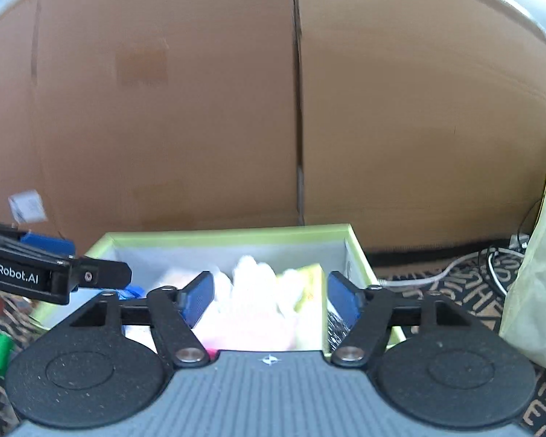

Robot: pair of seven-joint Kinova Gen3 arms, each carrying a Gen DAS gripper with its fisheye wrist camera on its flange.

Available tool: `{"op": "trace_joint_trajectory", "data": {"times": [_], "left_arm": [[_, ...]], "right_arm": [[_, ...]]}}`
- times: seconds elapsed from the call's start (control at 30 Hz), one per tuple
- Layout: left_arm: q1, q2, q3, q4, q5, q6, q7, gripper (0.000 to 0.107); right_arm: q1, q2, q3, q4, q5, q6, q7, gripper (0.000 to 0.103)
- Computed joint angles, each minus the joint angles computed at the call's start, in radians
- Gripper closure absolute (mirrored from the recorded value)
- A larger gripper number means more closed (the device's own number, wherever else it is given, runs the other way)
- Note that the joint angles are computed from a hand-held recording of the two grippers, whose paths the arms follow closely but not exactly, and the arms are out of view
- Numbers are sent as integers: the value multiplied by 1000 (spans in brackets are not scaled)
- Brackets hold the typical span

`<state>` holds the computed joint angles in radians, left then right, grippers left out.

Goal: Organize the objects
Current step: 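Grasp the green box with the left gripper while the right grasps the silver-blue box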

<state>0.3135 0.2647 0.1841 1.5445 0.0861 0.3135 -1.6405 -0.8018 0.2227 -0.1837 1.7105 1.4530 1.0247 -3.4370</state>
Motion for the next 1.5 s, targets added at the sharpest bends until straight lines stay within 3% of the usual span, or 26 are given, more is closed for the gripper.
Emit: {"op": "trace_joint_trajectory", "data": {"times": [0.1, 0.3, 0.43, 0.6, 0.8, 0.93, 1.07, 1.1, 1.17, 1.27, 1.37, 1.4, 1.43, 1.5], "left_arm": [[-52, -71, 20, 76, 103, -34, -67, 4], [-273, -201, 156, 188, 347, 2, -229, 4], [-220, -290, 38, 279, 452, 7, -349, 4], [-205, -392, -55, 387, 377, -6, -321, 4], [-136, -413, -216, 475, 420, 9, -366, 4], [-150, -386, -247, 483, 435, 55, -375, 4], [-177, -343, -254, 470, 526, 82, -441, 4], [-191, -331, -240, 461, 520, 86, -428, 4], [-216, -303, -203, 434, 468, 90, -362, 4], [-230, -257, -160, 389, 398, 86, -269, 4], [-131, -192, -221, 328, 276, 90, -149, 4], [-103, -171, -238, 308, 235, 100, -115, 9], [-94, -154, -237, 289, 195, 116, -88, 20], [-117, -141, -191, 294, 114, 100, -69, 31]], "right_arm": [[-49, -26, -26, 36, 76, 54, -60, 21], [-108, -45, -95, 69, 164, 82, -97, 17], [-150, -36, -120, 70, 190, 93, -100, 14], [-185, -9, -128, 60, 186, 73, -96, 11], [-190, 42, -109, 13, 103, -41, -59, 11], [-185, 96, -77, -54, -20, -118, 52, 11], [-179, 139, -48, -110, -154, -178, 170, 25], [-185, 146, -36, -112, -173, -192, 171, 29], [-204, 158, -14, -129, -212, -173, 172, 52], [-249, 149, 22, -124, -229, -135, 113, 56], [-301, 157, 31, -150, -264, -35, 121, 57], [-309, 157, 29, -155, -272, -19, 134, 57], [-315, 149, 25, -150, -281, -18, 142, 58], [-314, 121, 13, -124, -293, -51, 140, 57]]}}
